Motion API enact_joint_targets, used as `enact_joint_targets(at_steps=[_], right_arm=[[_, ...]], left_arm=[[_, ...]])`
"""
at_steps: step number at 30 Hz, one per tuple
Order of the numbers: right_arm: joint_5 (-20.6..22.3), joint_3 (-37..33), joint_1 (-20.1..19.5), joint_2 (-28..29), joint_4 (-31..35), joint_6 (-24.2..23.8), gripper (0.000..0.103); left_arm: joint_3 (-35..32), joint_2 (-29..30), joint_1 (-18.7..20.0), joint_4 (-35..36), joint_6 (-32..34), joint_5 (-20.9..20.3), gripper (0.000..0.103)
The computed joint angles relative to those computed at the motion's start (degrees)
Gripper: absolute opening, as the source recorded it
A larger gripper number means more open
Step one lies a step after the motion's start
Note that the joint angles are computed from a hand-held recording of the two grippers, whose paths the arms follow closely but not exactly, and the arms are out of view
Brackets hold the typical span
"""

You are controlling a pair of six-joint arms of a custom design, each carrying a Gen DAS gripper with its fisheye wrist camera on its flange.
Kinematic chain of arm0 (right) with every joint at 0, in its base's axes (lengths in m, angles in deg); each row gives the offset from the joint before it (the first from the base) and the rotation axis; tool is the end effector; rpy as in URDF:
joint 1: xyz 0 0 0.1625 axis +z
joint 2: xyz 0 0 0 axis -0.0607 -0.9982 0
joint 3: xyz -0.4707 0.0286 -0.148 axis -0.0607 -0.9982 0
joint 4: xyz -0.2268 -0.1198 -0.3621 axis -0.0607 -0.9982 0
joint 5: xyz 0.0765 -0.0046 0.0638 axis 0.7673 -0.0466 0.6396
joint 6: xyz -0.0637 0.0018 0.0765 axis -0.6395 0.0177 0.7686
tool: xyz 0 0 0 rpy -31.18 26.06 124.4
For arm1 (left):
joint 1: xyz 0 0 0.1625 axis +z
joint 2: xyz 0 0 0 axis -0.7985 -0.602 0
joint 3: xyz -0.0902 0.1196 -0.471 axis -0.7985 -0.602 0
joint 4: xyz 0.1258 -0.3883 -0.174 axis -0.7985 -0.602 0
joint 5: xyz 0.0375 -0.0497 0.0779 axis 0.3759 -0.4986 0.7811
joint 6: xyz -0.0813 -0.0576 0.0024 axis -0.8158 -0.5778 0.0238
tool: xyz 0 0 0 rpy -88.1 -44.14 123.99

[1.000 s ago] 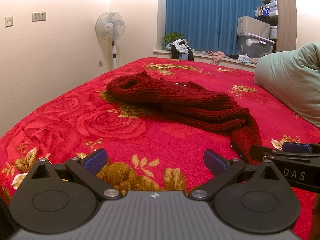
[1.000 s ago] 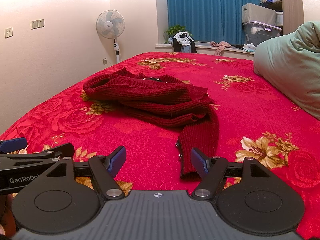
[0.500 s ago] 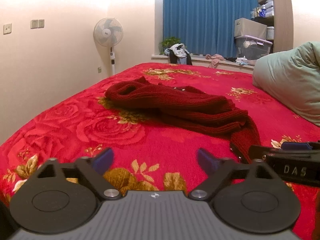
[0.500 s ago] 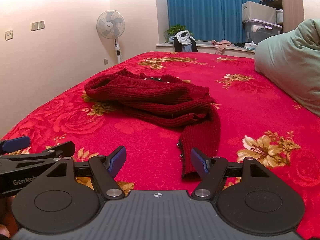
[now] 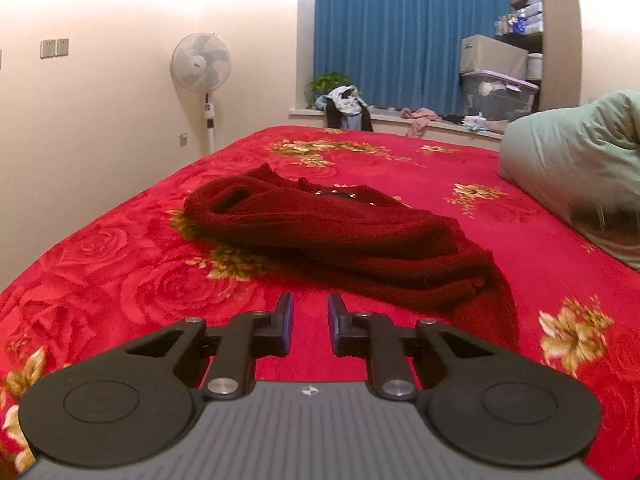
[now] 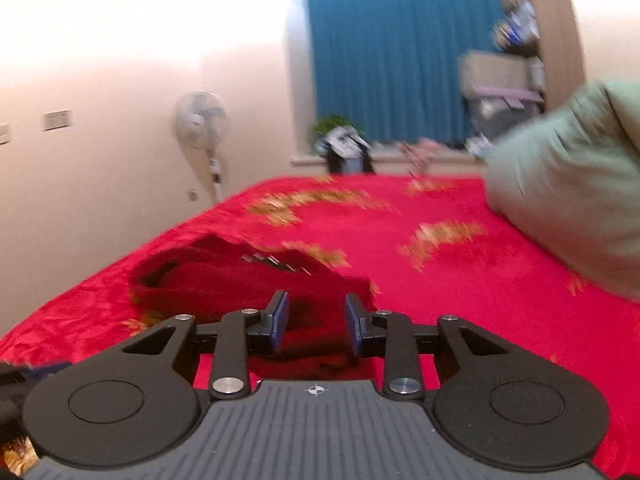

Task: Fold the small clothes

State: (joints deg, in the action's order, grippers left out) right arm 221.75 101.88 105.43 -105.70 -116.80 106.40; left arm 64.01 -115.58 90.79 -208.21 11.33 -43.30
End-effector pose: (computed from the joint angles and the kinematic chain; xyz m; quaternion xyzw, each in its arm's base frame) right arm 0.1290 -0.2934 0.1998 0.0238 -0.7467 0.5561 0.3640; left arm -0.1743 -0.3924 0.0756 0.3536 0.8298 -0.3535 0.2480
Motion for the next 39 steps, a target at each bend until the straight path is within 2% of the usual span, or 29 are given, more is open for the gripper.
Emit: enact_joint_targets(at_steps=[3,5,6,8,9,10,12,13,17,18,20,21,22,24,27,29,31,34,39], right_arm=[[-1.93,-0.93,-4.97,0.3,5.22,6.09,0.034],[-5.15,-0.44,-6.09,-1.27,3.78,4.1,0.034],[-5.82,-0.07,-5.79,-1.9,1.76,1.54,0.034],[-6.56,0.24,-6.5,-2.04,0.83,0.45,0.034],[-6.85,0.28,-6.67,-2.75,1.09,0.51,0.034],[-8.42,0.06,-7.78,-3.19,2.6,2.96,0.034],[-10.35,-0.3,-9.02,-4.0,4.69,5.75,0.034],[-10.9,-0.43,-9.54,-4.19,5.16,6.41,0.034],[-13.43,-0.52,-11.73,-5.7,6.92,8.04,0.034],[-13.65,-0.58,-11.98,-5.7,7.22,8.47,0.034],[-13.75,-0.87,-12.48,-5.49,7.65,8.22,0.034],[-13.27,-1.04,-12.5,-5.12,7.57,7.84,0.034],[-12.92,-1.11,-12.51,-5.02,7.51,7.42,0.034],[-12.91,-1.17,-12.66,-4.81,7.77,8.04,0.034],[-12.57,-1.09,-12.26,-4.42,6.82,6.47,0.034],[-12.01,-1.25,-12.17,-3.85,6.72,6.3,0.034],[-11.95,-1.47,-12.17,-3.44,7.22,6.94,0.034],[-11.66,-1.48,-11.57,-2.61,6.84,6.57,0.034],[-10.75,-1.8,-11.0,-0.92,6.61,6.06,0.034]], left_arm=[[-5.28,1.93,1.6,2.91,-1.05,0.14,0.02],[-9.82,4.24,2.76,4.72,-2.09,1.0,0.021],[-12.38,5.46,3.25,6.48,-3.44,1.73,0.022],[-16.81,7.22,4.36,10.96,-7.09,2.23,0.026],[-19.12,8.18,5.04,13.99,-9.44,2.12,0.035],[-21.0,9.29,5.46,14.68,-10.43,1.95,0.053],[-25.59,11.45,6.65,18.0,-14.36,0.67,0.07],[-27.5,12.4,7.22,18.7,-15.97,-0.28,0.073],[-35.3,13.97,9.56,33.8,-32.72,-2.32,0.076],[-36.56,14.24,10.05,35.12,-35.25,-2.76,0.076],[-38.62,15.16,10.42,37.01,-37.03,-1.02,0.075],[-39.4,15.55,10.56,37.37,-36.42,-0.14,0.067],[-39.84,15.67,10.72,37.93,-35.39,0.32,0.052],[-39.89,15.19,10.74,38.6,-31.9,0.97,0.038],[-36.9,12.49,10.56,37.39,-26.02,-0.48,0.032],[-34.04,9.41,10.74,36.84,-22.79,-2.22,0.02],[-31.08,6.36,11.1,35.37,-17.9,-3.82,0.016],[-25.42,1.43,11.81,30.17,-7.66,-3.63,0.013],[-19.05,-9.73,17.22,29.77,4.77,-4.41,0.012]])
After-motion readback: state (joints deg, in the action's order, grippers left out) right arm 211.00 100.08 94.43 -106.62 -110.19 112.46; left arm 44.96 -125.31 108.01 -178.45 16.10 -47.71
